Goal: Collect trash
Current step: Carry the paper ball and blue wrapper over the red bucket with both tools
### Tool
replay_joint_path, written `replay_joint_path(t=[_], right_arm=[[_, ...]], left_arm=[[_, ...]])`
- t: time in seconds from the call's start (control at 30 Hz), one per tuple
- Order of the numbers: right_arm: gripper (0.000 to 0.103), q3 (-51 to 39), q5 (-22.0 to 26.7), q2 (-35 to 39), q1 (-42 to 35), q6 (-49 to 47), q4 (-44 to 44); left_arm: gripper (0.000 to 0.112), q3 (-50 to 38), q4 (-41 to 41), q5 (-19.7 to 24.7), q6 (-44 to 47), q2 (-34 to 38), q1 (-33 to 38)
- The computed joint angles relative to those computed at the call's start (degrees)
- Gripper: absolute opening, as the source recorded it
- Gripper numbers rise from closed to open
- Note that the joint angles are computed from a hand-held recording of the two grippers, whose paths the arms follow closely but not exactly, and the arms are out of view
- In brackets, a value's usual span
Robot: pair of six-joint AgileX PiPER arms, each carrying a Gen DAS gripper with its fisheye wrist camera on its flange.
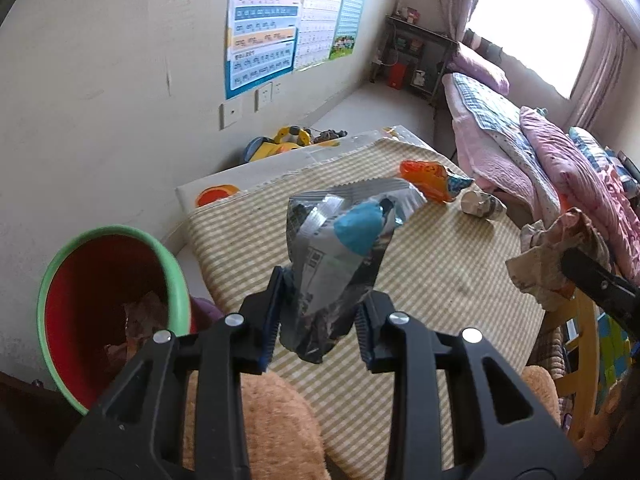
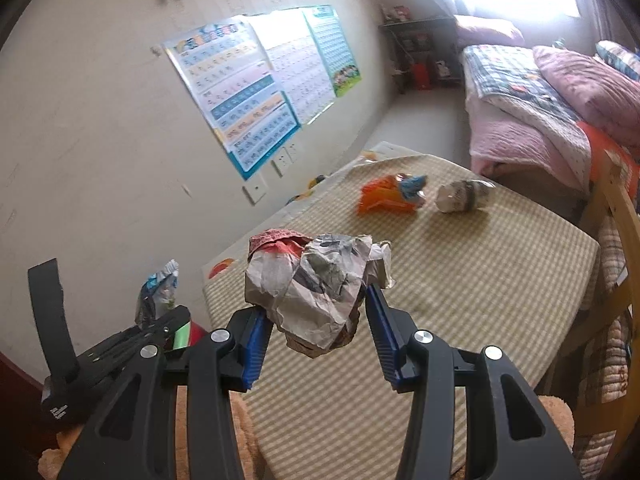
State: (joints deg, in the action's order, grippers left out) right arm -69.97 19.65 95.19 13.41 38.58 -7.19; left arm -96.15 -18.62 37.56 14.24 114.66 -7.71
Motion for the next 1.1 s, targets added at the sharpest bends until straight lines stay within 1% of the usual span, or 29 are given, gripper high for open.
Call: replay_joint_path(t=[0.27, 0.5, 0.87, 1.1], right_arm=[[0.045, -3.6, 3.2, 1.8, 3.4, 3.2, -4.7], [0.045, -6.2, 4.7, 3.4, 5.4, 1.9, -4.3], [0.045, -10.9, 7.8, 6.0, 8.5, 0.5, -4.3], [0.045, -15.2, 10.1, 8.6, 10.4, -0.8, -3.7]], left_arm=[[0.031, 1.4, -1.2, -1.1, 0.9, -0.9, 2.4], [0.031, 1.8, -1.9, -1.0, 1.4, -0.8, 3.8], [0.031, 3.1, -2.4, -2.1, 2.3, -1.6, 5.7], [0.031, 2.8, -3.2, -1.8, 3.3, -1.2, 7.7]])
